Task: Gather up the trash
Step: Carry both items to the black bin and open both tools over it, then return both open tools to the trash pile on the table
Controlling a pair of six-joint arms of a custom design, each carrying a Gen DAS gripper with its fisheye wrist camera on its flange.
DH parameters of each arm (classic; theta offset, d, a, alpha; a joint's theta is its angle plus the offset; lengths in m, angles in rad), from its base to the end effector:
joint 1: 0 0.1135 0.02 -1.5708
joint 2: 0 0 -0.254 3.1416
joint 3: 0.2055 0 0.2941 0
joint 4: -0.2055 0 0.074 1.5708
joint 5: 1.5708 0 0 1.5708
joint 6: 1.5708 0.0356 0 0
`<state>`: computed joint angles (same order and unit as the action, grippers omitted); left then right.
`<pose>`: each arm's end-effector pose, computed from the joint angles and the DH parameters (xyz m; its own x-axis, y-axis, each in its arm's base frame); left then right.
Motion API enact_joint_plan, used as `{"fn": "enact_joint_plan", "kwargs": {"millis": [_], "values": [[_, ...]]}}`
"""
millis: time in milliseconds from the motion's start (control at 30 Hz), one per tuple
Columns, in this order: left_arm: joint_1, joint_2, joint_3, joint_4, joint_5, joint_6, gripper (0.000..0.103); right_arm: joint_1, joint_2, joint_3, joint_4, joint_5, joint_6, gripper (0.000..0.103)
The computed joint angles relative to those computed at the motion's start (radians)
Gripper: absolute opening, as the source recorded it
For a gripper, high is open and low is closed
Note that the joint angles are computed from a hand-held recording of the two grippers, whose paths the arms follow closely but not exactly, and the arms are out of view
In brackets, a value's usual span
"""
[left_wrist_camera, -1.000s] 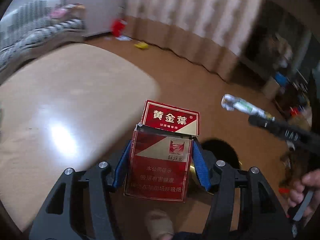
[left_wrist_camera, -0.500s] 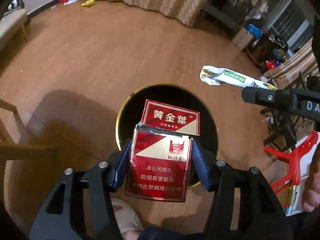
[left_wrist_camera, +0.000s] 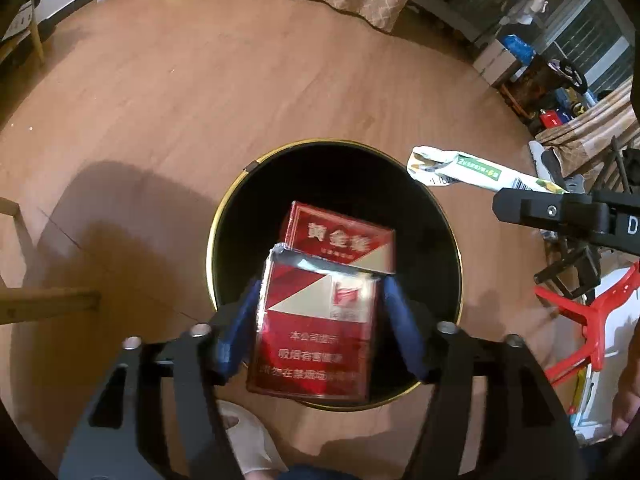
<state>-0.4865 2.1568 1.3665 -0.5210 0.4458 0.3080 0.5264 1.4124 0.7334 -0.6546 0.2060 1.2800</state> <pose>0.3755 -0.2160 0.0602 -0.6566 0.6567 -0.3709 0.7542 0.5738 -0.3194 0.2347 0.1280 0.1244 -0.6723 0.6939 -0.2578 0.6760 0.7174 0.1681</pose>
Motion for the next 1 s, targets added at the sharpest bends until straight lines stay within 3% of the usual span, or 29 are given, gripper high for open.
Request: {"fn": "enact_joint_plan", "kwargs": {"millis": [100, 200, 233, 333, 600, 667, 867, 1000], "values": [[-0.001, -0.014, -0.015, 0.019, -0.006, -0.010, 0.084, -0.009, 0.003, -0.001, -0.001, -0.011, -0.005, 0.013], [-0.003, -0.015, -0.013, 0.014, -0.014, -0.006, 0.085, -0.017, 0.015, 0.005, 0.005, -0.021, -0.009, 0.014], [-0.002, -0.018, -0.012, 0.010, -0.013, -0.006, 0.085, -0.019, 0.016, 0.004, 0.008, -0.021, -0.007, 0.020], [-0.001, -0.029, -0.018, 0.008, -0.013, -0.007, 0.086, -0.013, 0.008, 0.004, 0.008, -0.003, 0.005, 0.070], [0.045, -0.130, -0.069, -0.026, 0.000, 0.047, 0.091, 0.032, -0.004, 0.075, -0.051, 0.066, 0.034, 0.073], [0.084, -0.198, -0.094, -0.044, 0.005, 0.069, 0.092, 0.067, 0.006, 0.140, -0.108, 0.128, 0.043, 0.084], [0.317, -0.430, -0.108, -0.165, 0.055, 0.156, 0.096, 0.226, 0.141, 0.490, -0.280, 0.351, 0.062, 0.093], [0.546, -0.483, -0.040, -0.253, 0.070, 0.259, 0.096, 0.326, 0.372, 0.860, -0.316, 0.434, -0.032, 0.096]]}}
